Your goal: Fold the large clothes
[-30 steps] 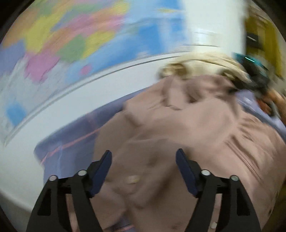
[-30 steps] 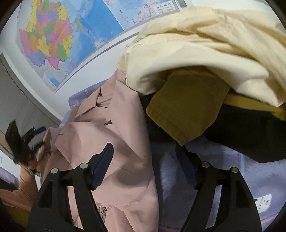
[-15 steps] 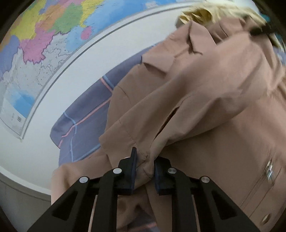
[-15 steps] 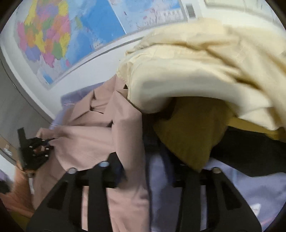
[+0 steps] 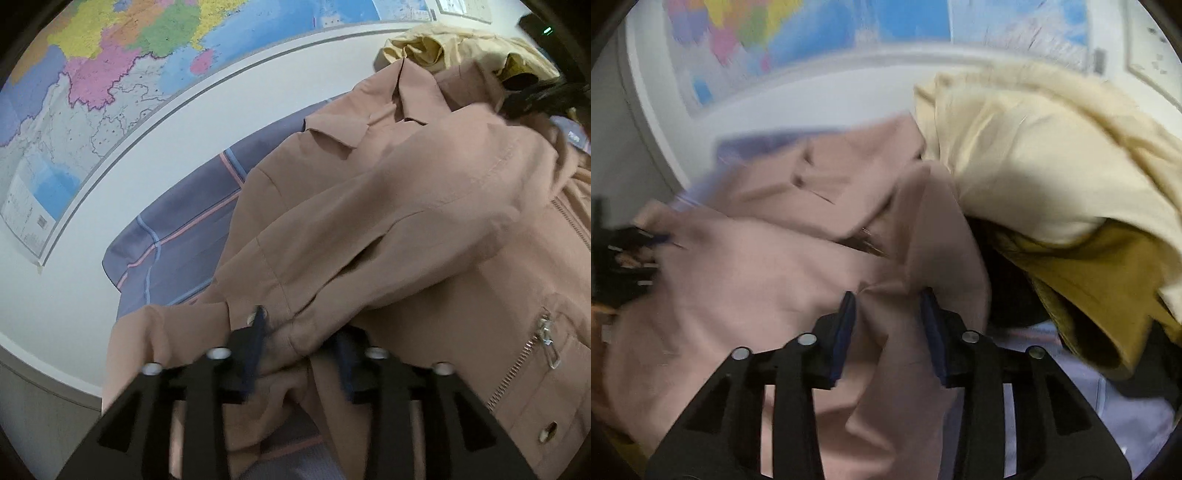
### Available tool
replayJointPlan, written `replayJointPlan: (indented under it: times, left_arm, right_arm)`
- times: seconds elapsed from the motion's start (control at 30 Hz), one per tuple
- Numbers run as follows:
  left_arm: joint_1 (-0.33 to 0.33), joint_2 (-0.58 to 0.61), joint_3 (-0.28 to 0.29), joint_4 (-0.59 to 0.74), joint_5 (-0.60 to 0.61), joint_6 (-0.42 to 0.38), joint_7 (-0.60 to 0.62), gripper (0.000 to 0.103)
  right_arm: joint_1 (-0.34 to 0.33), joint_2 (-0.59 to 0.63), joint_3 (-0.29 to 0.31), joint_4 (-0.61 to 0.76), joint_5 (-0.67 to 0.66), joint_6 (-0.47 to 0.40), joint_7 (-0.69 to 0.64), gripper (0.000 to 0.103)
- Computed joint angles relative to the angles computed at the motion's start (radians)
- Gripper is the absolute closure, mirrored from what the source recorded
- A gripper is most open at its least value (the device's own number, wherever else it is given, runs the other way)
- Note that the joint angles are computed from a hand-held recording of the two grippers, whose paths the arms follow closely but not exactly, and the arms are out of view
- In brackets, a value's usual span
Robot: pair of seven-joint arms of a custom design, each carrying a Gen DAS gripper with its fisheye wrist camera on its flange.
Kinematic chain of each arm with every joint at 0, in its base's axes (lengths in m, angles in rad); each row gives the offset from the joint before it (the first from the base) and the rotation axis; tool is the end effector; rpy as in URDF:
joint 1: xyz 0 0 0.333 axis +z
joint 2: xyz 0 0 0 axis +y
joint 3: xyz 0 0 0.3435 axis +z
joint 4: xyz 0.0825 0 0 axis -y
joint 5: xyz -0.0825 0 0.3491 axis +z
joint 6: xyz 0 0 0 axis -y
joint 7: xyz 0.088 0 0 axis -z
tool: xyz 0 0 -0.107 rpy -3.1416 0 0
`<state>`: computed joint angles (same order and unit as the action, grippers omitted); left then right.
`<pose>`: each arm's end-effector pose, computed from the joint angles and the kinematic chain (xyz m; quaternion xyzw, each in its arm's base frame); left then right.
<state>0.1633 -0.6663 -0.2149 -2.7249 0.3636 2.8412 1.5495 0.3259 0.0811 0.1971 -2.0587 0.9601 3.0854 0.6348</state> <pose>0.3379 -0.0483 0.5383 -0.5271 0.7498 -0.1364 0.3760 0.5270 0.2224 0.5292 -0.7637 0.4453 -0.2050 0.4201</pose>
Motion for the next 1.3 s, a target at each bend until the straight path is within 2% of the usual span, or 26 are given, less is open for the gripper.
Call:
replayJointPlan:
  times: [0.03, 0.07, 0.1, 0.13, 0.17, 0.2, 0.23, 0.33, 0.37, 0.43, 0.5, 0.6, 0.67, 0.73, 0.8, 0.87, 0.9, 0.97, 1.0, 1.03, 1.07, 1.13, 1.23, 1.3]
  left_arm:
    - [-0.016, -0.012, 0.015, -0.01, -0.007, 0.006, 0.008, 0.057]
    - [-0.03, -0.031, 0.03, -0.022, -0.017, 0.009, 0.017, 0.057]
    - [-0.052, -0.051, 0.053, -0.03, -0.036, 0.002, 0.03, 0.057]
    - [-0.064, -0.059, 0.067, -0.034, -0.051, 0.001, 0.04, 0.053]
    - [-0.09, -0.074, 0.096, -0.039, -0.079, -0.002, 0.055, 0.047]
    - [-0.104, -0.087, 0.114, -0.044, -0.1, 0.004, 0.067, 0.045]
    - [-0.113, -0.1, 0.128, -0.05, -0.118, 0.017, 0.079, 0.043]
    - [-0.132, -0.126, 0.154, -0.053, -0.175, 0.041, 0.099, 0.041]
    - [-0.124, -0.134, 0.152, -0.057, -0.188, 0.056, 0.097, 0.036]
    - [-0.091, -0.154, 0.135, -0.066, -0.208, 0.08, 0.078, 0.034]
    - [-0.029, -0.193, 0.106, -0.076, -0.219, 0.074, 0.037, 0.031]
    - [0.042, -0.263, 0.102, -0.096, -0.216, 0.034, 0.007, 0.028]
    - [0.099, -0.316, 0.102, -0.114, -0.199, -0.014, -0.004, 0.023]
    - [0.127, -0.351, 0.12, -0.126, -0.186, -0.062, -0.003, 0.021]
    - [0.192, -0.376, 0.106, -0.144, -0.149, -0.11, -0.009, 0.02]
    - [0.195, -0.361, 0.136, -0.147, -0.14, -0.169, 0.002, 0.021]
    - [0.191, -0.351, 0.147, -0.146, -0.14, -0.181, 0.005, 0.023]
    - [0.174, -0.322, 0.173, -0.146, -0.139, -0.2, 0.025, 0.046]
    - [0.164, -0.312, 0.185, -0.142, -0.146, -0.205, 0.031, 0.053]
    - [0.146, -0.305, 0.204, -0.136, -0.162, -0.212, 0.039, 0.069]
    - [0.132, -0.301, 0.221, -0.125, -0.178, -0.219, 0.046, 0.077]
    - [0.119, -0.298, 0.238, -0.104, -0.198, -0.225, 0.059, 0.084]
    - [0.088, -0.327, 0.247, -0.091, -0.227, -0.236, 0.084, 0.086]
    - [0.074, -0.346, 0.236, -0.085, -0.24, -0.246, 0.089, 0.087]
  right_arm:
    - [0.004, 0.015, -0.011, 0.003, -0.092, 0.004, 0.086, 0.067]
    - [-0.025, 0.026, 0.014, 0.009, -0.114, 0.014, 0.126, 0.063]
    - [-0.089, 0.02, 0.07, 0.018, -0.066, -0.013, 0.117, 0.058]
    - [-0.119, 0.005, 0.093, 0.027, 0.052, -0.048, 0.038, 0.054]
    - [-0.114, -0.022, 0.084, 0.028, 0.227, -0.064, -0.108, 0.047]
    - [-0.075, -0.047, 0.042, 0.026, 0.385, -0.067, -0.258, 0.041]
    - [-0.057, -0.064, 0.025, 0.021, 0.473, -0.067, -0.344, 0.041]
    - [-0.018, -0.138, -0.009, -0.032, 0.579, -0.095, -0.458, 0.041]
    - [0.0, -0.156, -0.015, -0.046, 0.596, -0.1, -0.496, 0.041]
    - [0.039, -0.175, -0.023, -0.066, 0.601, -0.096, -0.544, 0.04]
    - [0.072, -0.17, -0.03, -0.079, 0.505, -0.113, -0.478, 0.036]
    - [0.106, -0.14, -0.043, -0.074, 0.377, -0.166, -0.37, 0.036]
    - [0.121, -0.127, -0.048, -0.066, 0.341, -0.211, -0.345, 0.036]
    - [0.138, -0.119, -0.041, -0.058, 0.307, -0.246, -0.339, 0.035]
    - [0.15, -0.111, -0.036, -0.043, 0.277, -0.3, -0.333, 0.031]
    - [0.161, -0.107, -0.031, -0.031, 0.259, -0.359, -0.335, 0.029]
    - [0.168, -0.108, -0.026, -0.028, 0.246, -0.384, -0.334, 0.029]
    - [0.184, -0.095, -0.014, -0.005, 0.228, -0.438, -0.345, 0.029]
    - [0.194, -0.085, -0.006, 0.009, 0.215, -0.453, -0.347, 0.029]
    - [0.202, -0.078, 0.002, 0.019, 0.204, -0.468, -0.349, 0.029]
    - [0.214, -0.067, 0.013, 0.036, 0.184, -0.492, -0.349, 0.029]
    - [0.239, -0.051, 0.035, 0.055, 0.148, -0.495, -0.357, 0.029]
    - [0.291, 0.001, 0.079, 0.101, 0.059, -0.503, -0.353, 0.029]
    - [0.33, 0.033, 0.104, 0.114, -0.029, -0.459, -0.329, 0.029]
